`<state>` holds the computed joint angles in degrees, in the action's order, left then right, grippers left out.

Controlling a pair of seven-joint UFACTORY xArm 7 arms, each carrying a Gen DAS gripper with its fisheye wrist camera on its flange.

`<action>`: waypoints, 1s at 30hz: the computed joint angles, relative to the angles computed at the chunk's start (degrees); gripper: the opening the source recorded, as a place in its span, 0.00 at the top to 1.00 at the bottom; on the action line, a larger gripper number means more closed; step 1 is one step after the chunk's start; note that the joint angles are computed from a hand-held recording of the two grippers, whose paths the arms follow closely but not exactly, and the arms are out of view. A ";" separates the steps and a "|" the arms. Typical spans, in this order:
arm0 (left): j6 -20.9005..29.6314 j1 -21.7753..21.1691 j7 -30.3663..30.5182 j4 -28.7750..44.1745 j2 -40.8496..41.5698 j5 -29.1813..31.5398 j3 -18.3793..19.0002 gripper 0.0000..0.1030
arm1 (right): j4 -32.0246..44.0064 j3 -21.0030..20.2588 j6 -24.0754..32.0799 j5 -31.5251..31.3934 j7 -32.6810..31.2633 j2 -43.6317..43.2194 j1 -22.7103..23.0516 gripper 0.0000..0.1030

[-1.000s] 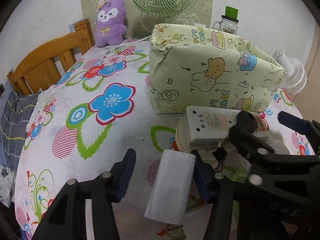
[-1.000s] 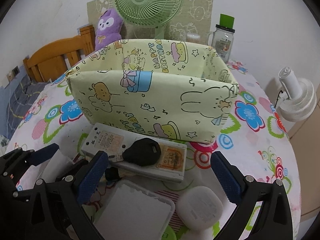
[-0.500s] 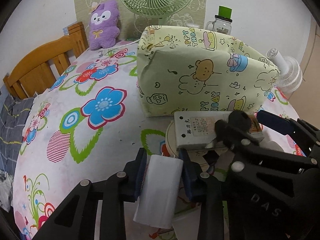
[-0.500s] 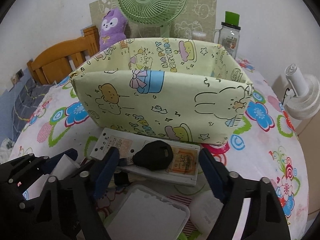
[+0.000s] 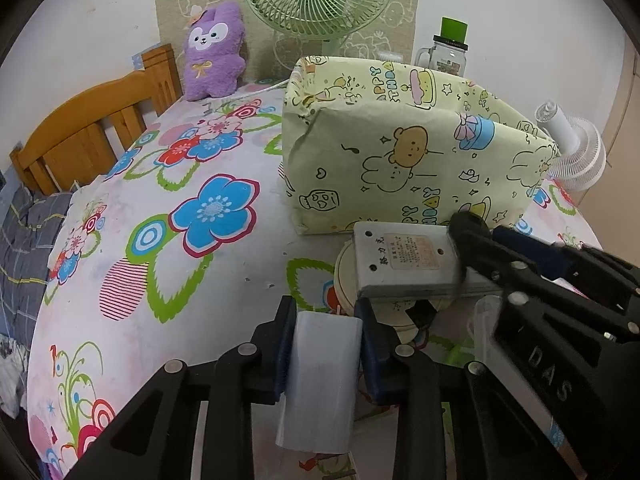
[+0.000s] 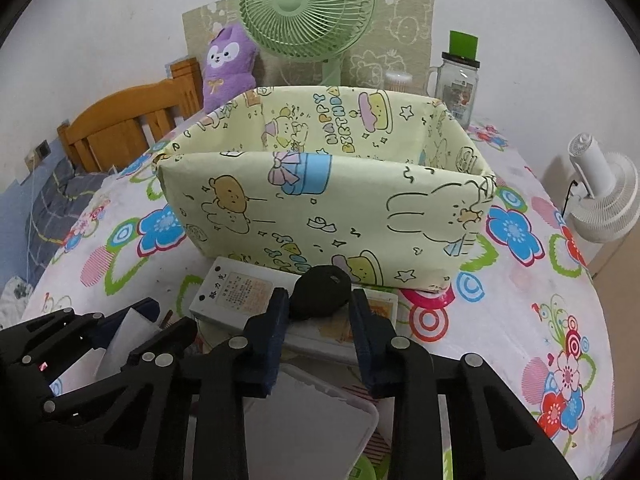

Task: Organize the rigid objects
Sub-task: 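Grasp the black key with the right tool while the left tool holds the plug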

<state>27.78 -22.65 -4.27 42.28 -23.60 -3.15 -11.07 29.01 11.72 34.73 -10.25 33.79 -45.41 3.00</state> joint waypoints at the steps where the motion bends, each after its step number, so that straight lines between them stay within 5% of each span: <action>1: -0.02 0.00 0.01 -0.01 -0.06 0.08 -0.01 0.71 | -0.10 -0.16 0.03 0.22 0.17 -0.10 0.03 0.85; 8: -0.39 0.10 -0.16 0.11 0.07 0.34 -0.11 0.72 | 0.48 0.23 0.43 -0.23 1.31 0.62 -1.07 0.80; 9: -0.61 0.19 -0.24 0.26 0.16 0.54 -0.20 0.72 | 0.78 0.83 0.90 -0.86 1.84 0.77 -1.70 0.70; 10: -0.83 0.20 -0.24 0.41 0.34 0.64 -0.22 0.72 | 1.25 1.46 1.66 -1.57 2.41 1.13 -2.38 0.48; 12: -1.03 0.43 -0.34 0.73 0.68 1.23 -0.45 0.73 | 1.29 1.68 1.93 -2.26 3.77 1.42 -3.10 0.32; 20: -1.47 -0.19 0.76 0.77 0.99 0.70 -0.01 0.73 | 0.81 -0.50 -1.29 -0.83 4.43 3.16 -2.67 0.36; 27: -1.50 -0.17 0.67 0.51 0.64 0.59 -0.08 0.73 | 1.76 1.21 0.43 -3.37 5.99 3.20 -4.53 0.66; 30: -1.15 -0.24 0.72 0.66 0.62 0.30 0.10 0.73 | 2.07 2.54 1.24 -5.58 6.27 3.33 -4.62 0.66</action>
